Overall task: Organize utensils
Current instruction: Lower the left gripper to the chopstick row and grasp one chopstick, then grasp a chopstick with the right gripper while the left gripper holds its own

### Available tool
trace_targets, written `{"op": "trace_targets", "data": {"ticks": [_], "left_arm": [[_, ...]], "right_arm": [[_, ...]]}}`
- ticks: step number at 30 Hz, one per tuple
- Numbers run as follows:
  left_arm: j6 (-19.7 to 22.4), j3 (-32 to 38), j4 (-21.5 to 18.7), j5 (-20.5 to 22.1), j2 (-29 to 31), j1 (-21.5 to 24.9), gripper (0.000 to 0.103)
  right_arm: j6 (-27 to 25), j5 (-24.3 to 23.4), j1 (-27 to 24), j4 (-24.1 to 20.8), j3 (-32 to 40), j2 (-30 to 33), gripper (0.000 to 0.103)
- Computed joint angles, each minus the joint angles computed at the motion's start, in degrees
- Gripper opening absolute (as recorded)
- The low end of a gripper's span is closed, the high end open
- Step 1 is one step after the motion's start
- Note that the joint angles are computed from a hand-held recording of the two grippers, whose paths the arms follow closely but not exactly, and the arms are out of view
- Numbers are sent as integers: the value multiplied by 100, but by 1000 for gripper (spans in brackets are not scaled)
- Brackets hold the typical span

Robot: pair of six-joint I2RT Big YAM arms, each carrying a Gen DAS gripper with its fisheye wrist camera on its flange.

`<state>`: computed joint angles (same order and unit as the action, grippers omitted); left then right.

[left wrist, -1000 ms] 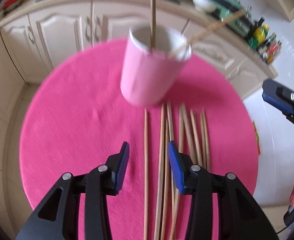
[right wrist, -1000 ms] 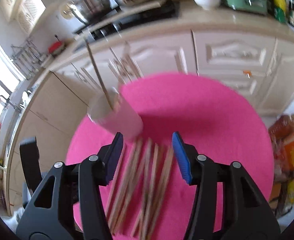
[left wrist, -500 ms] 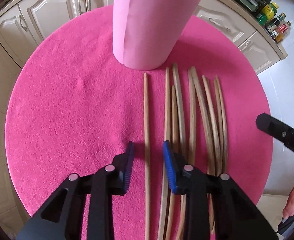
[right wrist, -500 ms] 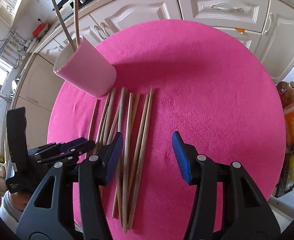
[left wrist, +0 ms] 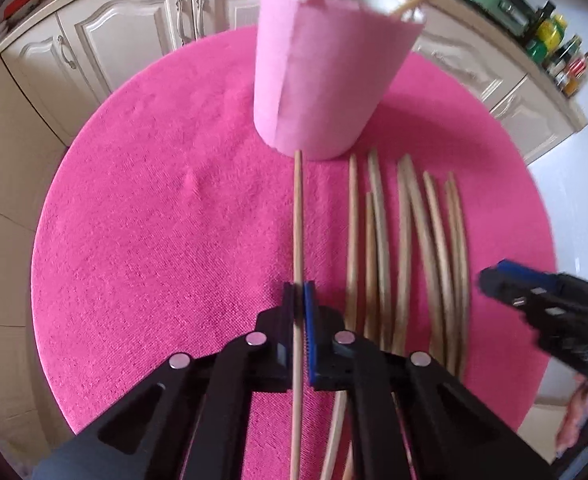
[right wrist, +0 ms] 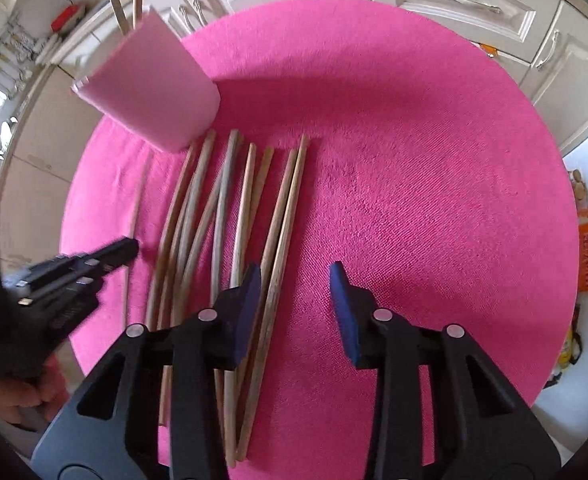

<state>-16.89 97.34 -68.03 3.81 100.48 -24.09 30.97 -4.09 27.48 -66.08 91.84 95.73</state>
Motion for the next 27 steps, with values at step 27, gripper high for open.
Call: {"op": "trace_targets", "data": {"ticks": [27], "left_arm": [[195,-494,398,155,-796,260,5]], "right_arm": [[-372,662,161,-434,203,231,13]]}}
